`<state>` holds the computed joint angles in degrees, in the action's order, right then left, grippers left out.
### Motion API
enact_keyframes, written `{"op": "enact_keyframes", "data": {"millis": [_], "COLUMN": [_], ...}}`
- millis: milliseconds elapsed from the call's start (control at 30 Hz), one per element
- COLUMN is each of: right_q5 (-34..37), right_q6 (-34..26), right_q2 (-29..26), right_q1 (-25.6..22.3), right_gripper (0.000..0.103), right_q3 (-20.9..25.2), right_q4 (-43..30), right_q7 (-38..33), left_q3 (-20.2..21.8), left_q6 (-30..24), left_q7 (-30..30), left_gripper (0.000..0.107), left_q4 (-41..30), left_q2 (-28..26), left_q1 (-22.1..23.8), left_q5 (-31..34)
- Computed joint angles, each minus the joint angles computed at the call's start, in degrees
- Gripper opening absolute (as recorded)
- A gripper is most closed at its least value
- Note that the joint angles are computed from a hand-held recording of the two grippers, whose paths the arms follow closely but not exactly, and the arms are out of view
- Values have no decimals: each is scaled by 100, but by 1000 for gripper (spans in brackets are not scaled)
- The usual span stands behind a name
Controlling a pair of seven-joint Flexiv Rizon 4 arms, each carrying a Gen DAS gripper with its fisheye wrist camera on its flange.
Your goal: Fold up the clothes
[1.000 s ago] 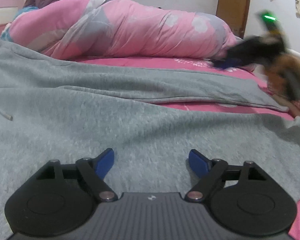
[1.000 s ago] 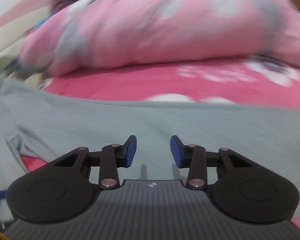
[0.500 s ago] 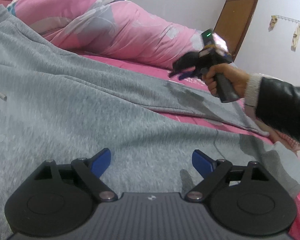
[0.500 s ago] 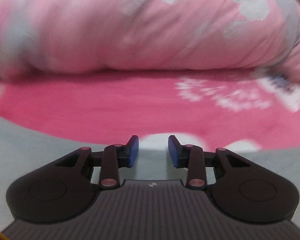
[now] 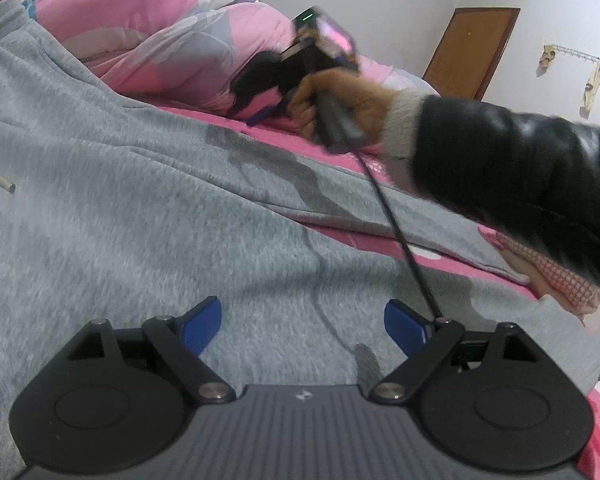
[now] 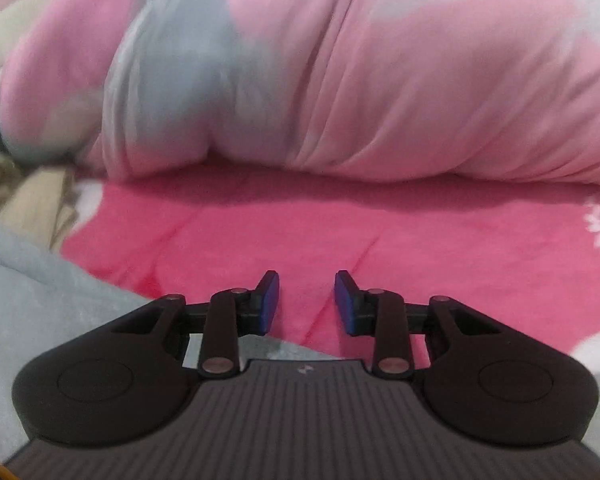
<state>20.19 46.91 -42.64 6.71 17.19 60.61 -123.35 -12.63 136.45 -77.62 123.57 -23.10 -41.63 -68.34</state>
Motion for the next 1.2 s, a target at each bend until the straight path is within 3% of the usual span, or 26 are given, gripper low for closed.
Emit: {"op": "enact_keyframes", "data": {"millis": [67, 133, 167, 267, 333, 400, 467, 533, 633, 767, 833, 867, 933, 1033, 1100, 1133, 1200], "right_q5": [380, 438, 384, 121, 645, 1355, 1844, 2173, 2261, 1974, 1811, 1747, 1398, 579, 578, 742, 804], "right_q6": [-1153, -2084, -2277, -1251, -843, -889, -1007, -1743, -1737, -1403, -1482, -1500, -970, 640, 640, 290, -188], "right_q2": [185, 398, 480, 489, 245, 187, 332, 394, 448, -163, -776, -1090, -1453, -1522, -1430, -1310, -1079], "right_q1": [-507, -654, -599, -38, -73, -458, -910, -1441, -1764, -1910, -2007, -2048, -1894, -1381, -1600, -1869, -2089], "right_gripper": [30, 30, 30, 28, 27, 29, 30, 30, 30, 30, 19, 2, 0, 5, 8, 8, 17], "right_q3": [463, 553, 505, 38, 14, 202, 340, 369, 71, -479, -614, -649, -837, -1513, -1169, -716, -318], "right_q4": [-135, -53, 71, 611, 386, 171, 261, 180, 202, -556, -1336, -1753, -2204, -1948, -1891, -1839, -1563], "right_q7": [-539, -1060, -1226, -1152, -524, 114, 170, 212, -177, 397, 1090, 1410, 1732, 1943, 1612, 1197, 728], "left_q3": [5, 15, 24, 34, 45, 70, 93, 108, 126, 135, 135, 134, 132, 136, 142, 145, 153], "left_q6": [3, -3, -14, -37, -38, -62, -71, -82, -93, -106, -107, -107, -107, -111, -111, -111, -110], "left_q7": [-105, -128, -127, -120, -286, -417, -425, -464, -463, -433, -419, -414, -424, -481, -507, -522, -557], "left_gripper": [90, 90, 90, 90, 90, 90, 90, 90, 90, 91, 92, 92, 92, 92, 92, 92, 92], "left_q4": [36, 41, 39, 32, 96, 133, 129, 132, 127, 112, 117, 117, 122, 140, 152, 157, 166], "left_q2": [4, 4, 3, 0, 19, 26, 17, 14, 9, 2, 13, 14, 17, 20, 22, 22, 18], "left_q1": [18, 22, 29, 36, 73, 107, 96, 99, 87, 78, 70, 68, 71, 87, 89, 92, 99], "left_q5": [83, 106, 116, 115, 265, 391, 408, 441, 436, 420, 408, 405, 415, 471, 500, 517, 552]}}
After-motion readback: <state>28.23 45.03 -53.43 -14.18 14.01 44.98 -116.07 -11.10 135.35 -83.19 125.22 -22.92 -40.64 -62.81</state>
